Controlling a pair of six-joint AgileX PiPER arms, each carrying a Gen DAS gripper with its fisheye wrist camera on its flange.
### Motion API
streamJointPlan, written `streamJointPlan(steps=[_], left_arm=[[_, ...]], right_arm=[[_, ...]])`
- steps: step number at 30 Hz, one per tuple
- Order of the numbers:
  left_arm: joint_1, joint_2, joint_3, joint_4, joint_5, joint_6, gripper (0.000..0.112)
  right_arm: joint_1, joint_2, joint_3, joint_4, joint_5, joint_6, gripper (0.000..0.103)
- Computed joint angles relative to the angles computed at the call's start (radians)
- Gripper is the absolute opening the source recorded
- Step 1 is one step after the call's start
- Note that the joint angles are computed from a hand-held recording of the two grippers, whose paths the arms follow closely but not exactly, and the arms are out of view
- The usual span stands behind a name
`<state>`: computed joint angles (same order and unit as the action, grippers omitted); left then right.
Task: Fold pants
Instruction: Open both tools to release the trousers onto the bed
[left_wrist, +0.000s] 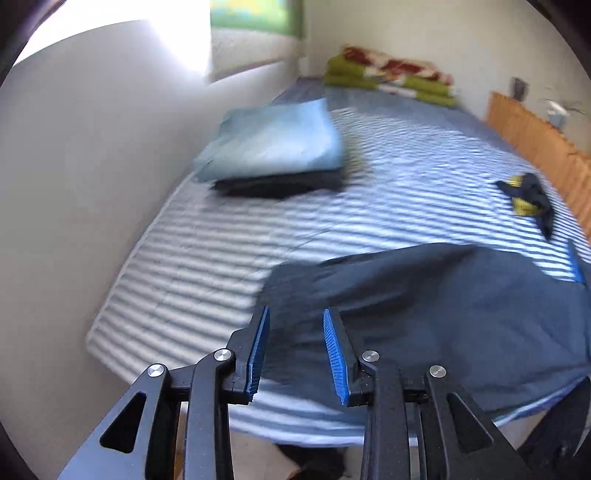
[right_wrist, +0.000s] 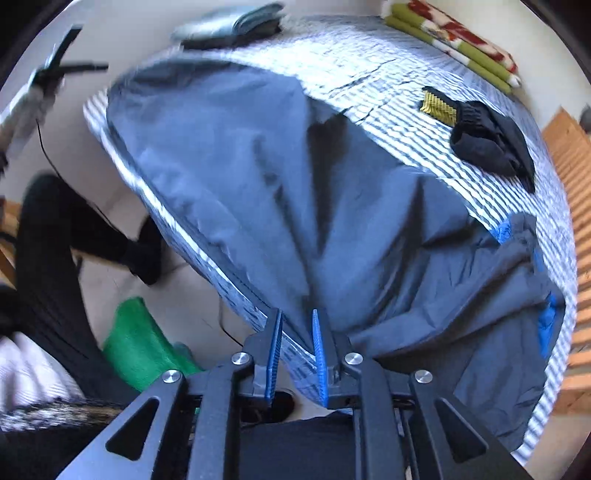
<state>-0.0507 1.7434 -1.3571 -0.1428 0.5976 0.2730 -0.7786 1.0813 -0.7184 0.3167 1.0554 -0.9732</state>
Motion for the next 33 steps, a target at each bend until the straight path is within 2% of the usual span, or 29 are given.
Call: streamJointPlan(steps=[3,5,6,8,10,12,13,15,16,19,22,27,28,30,33], left_arm=[[-0.145,-0.005,0.004,-0.075,0.002,0.073,0.033],[-0.247,0.032,-0.023,-0.187,0.031,0.169,0.033],[-0.301,0.058,-0.034,-0.244,0.039,0.222,0.033],[-0.397,0.116,-0.064,-0.289,0.056,0.278,0.033],[-0.479,0.173,-0.085,-0.301,0.054,0.305,0.033],[-0.547,0.249,-0.127,-0.293,0.082,0.287,0.033],[-0.569,0.276,-0.138,-0.286,0.086,0.280,0.033],[-0.610,0.317,-0.138,-0.282,0.083,0.247,0.033],[-0.618,0.334,-0.137,-0.290,0.085,0.244,0.033],[-0.635,0.362,-0.110,-0.294,0.066,0.238,0.033],[-0.637,0.364,-0.084,-0.339,0.045,0.268,0.033],[-0.602,0.346,-0.046,-0.412,0.055,0.345,0.032],[-0.598,0.339,-0.040,-0.415,0.056,0.354,0.032],[-0.587,0.345,-0.053,-0.420,0.068,0.371,0.032],[-0.572,0.337,-0.046,-0.440,0.077,0.395,0.032]], right_arm=[[-0.231,0.037,-0.079,0.145,0.140,-0.163,0.030],[-0.306,0.057,-0.132,0.170,0.154,-0.148,0.031],[-0.323,0.069,-0.160,0.160,0.126,-0.115,0.031],[-0.337,0.112,-0.229,0.131,0.051,-0.019,0.031],[-0.314,0.222,-0.343,0.047,-0.002,0.165,0.031],[-0.278,0.378,-0.487,-0.044,0.008,0.342,0.031],[-0.244,0.455,-0.541,-0.058,-0.019,0.442,0.031],[-0.197,0.530,-0.616,-0.143,0.004,0.535,0.031],[-0.187,0.563,-0.636,-0.159,-0.003,0.588,0.031],[-0.134,0.710,-0.772,-0.209,0.065,0.693,0.031],[-0.080,0.805,-0.855,-0.291,0.081,0.849,0.031],[-0.035,0.904,-0.927,-0.404,0.102,0.920,0.032],[-0.031,0.908,-0.928,-0.420,0.100,0.937,0.030],[-0.048,0.856,-0.870,-0.432,0.058,0.937,0.002],[-0.184,0.714,-0.766,-0.304,-0.013,0.817,0.002]])
